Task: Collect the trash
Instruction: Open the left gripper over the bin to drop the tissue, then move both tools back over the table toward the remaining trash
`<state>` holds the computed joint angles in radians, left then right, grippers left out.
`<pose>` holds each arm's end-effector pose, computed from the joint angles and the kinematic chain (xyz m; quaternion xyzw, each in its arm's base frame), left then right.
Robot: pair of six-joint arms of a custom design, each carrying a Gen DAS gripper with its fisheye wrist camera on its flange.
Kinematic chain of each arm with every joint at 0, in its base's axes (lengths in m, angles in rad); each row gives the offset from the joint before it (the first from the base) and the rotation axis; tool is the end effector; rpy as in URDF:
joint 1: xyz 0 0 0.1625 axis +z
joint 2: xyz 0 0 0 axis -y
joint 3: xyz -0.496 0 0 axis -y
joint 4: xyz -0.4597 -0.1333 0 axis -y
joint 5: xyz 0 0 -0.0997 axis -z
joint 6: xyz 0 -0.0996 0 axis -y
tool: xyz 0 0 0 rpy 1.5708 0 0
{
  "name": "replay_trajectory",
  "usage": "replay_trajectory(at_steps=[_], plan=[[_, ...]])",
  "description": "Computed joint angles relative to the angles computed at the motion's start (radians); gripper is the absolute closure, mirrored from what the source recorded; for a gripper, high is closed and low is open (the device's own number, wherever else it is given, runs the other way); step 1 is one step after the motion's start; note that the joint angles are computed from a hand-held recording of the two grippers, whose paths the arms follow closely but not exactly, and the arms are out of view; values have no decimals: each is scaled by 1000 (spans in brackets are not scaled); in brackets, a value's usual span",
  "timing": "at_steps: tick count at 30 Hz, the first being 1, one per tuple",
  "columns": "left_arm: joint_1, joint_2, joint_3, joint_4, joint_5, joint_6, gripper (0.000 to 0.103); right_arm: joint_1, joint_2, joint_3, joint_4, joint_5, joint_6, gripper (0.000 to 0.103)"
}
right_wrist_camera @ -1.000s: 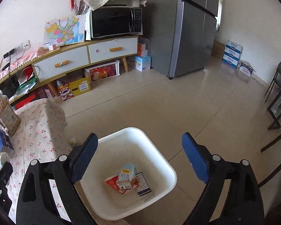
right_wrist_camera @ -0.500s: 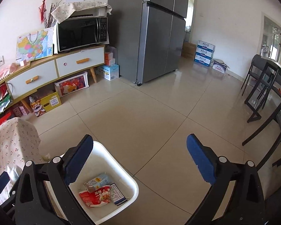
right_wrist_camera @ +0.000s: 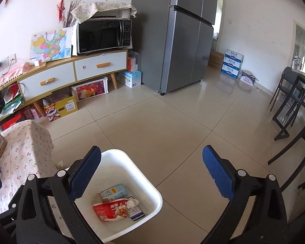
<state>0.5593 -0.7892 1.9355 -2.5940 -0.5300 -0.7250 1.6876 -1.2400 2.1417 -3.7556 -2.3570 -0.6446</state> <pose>-0.4189 -0.5209 0.0334 0.1539 0.8527 -0.3443 0.3614 0.1256 -0.5310 0.3467 0.0622 -0.7723 0.4536 0.4405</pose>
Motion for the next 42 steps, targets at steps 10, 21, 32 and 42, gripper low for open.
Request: replay_trajectory(at_steps=[10, 21, 32, 42], plan=[[-18, -165, 120, 238, 102, -213, 26, 81, 41, 42, 39, 61, -2, 7], [-11, -342, 214, 561, 135, -515, 26, 182, 143, 60, 47, 81, -25, 7], [2, -504, 262, 903, 110, -819, 26, 265, 234, 58, 89, 101, 20, 7], [44, -618, 275, 1205, 46, -1080, 26, 317, 318, 42, 129, 109, 39, 7]])
